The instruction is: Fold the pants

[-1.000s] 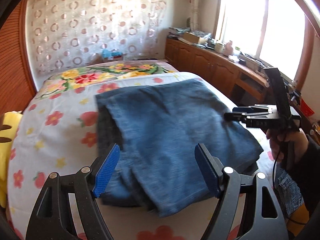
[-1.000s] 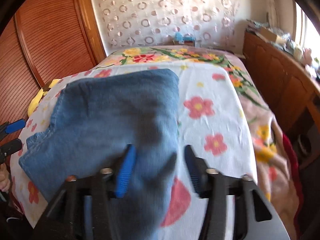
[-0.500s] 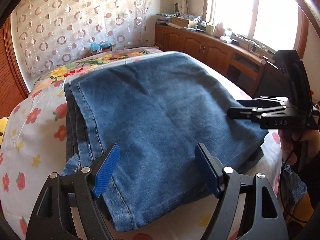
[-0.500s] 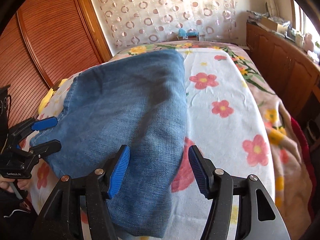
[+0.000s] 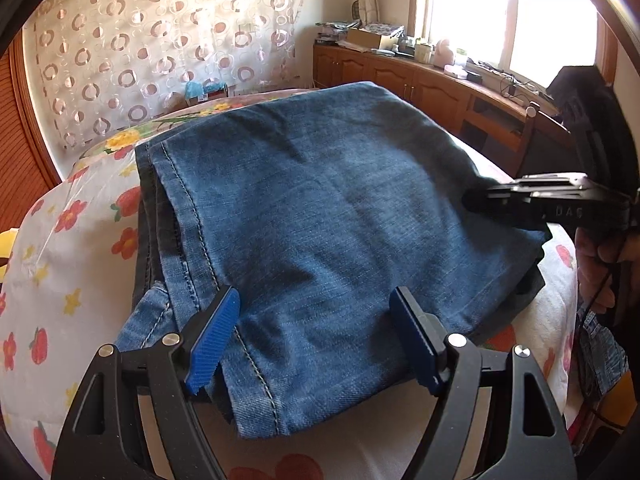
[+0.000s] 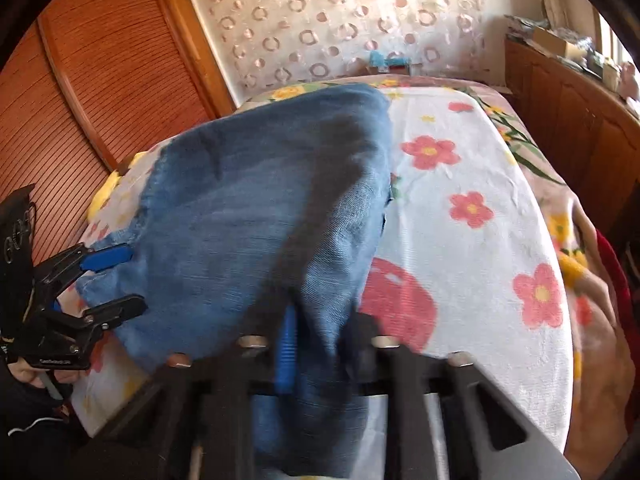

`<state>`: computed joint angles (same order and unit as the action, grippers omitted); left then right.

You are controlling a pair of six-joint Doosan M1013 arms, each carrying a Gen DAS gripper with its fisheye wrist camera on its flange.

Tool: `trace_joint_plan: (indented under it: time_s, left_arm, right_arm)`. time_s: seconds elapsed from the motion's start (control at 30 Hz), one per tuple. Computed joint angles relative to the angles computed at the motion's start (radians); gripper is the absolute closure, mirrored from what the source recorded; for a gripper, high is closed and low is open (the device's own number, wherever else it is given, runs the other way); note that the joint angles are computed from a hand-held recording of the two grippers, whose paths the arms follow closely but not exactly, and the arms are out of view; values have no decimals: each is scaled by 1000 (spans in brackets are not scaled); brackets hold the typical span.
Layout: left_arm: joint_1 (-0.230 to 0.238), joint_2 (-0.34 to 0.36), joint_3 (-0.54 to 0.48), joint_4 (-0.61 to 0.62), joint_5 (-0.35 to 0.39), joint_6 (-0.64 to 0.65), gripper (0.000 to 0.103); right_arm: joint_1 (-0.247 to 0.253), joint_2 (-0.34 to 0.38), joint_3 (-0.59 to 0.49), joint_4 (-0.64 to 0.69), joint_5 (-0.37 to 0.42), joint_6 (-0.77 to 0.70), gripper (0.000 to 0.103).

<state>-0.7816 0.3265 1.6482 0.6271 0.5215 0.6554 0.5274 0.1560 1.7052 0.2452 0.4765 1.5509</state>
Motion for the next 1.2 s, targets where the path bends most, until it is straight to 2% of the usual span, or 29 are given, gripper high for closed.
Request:
trace_joint_plan:
  time_s: [0.07, 0.13, 0.27, 0.4, 0.6, 0.8, 0.97, 1.1, 1.2]
  left_arm:
    - [1, -14, 13, 1, -12, -21, 25]
    - [5, -36, 30, 8, -24, -51, 25]
    - [5, -83, 67, 123, -19, -171, 25]
    - [7, -123, 101, 221, 8, -270, 25]
    - [21, -190, 171, 332, 46, -422, 25]
    - [42, -234, 223, 383, 83, -513, 25]
    - [59, -254, 254, 405, 96, -568, 25]
    - [67, -257, 261, 403, 97, -575, 25]
    - [72, -253, 259, 398, 91, -573, 25]
  right_arm:
    - [3, -10, 1, 22, -22, -17, 95]
    - [7, -25, 1, 93, -49, -97, 95]
    - [31, -31, -33, 164, -58, -211, 96]
    - [66, -15, -81, 234, -53, -329, 96]
    - [123, 47, -162, 267, -19, -408, 96]
    - [150, 136, -241, 297, 61, -439, 96]
    - [157, 215, -316, 241, 132, -361, 96]
    - [166, 250, -356, 188, 151, -302, 95]
    - [157, 244, -363, 202, 159, -301, 85]
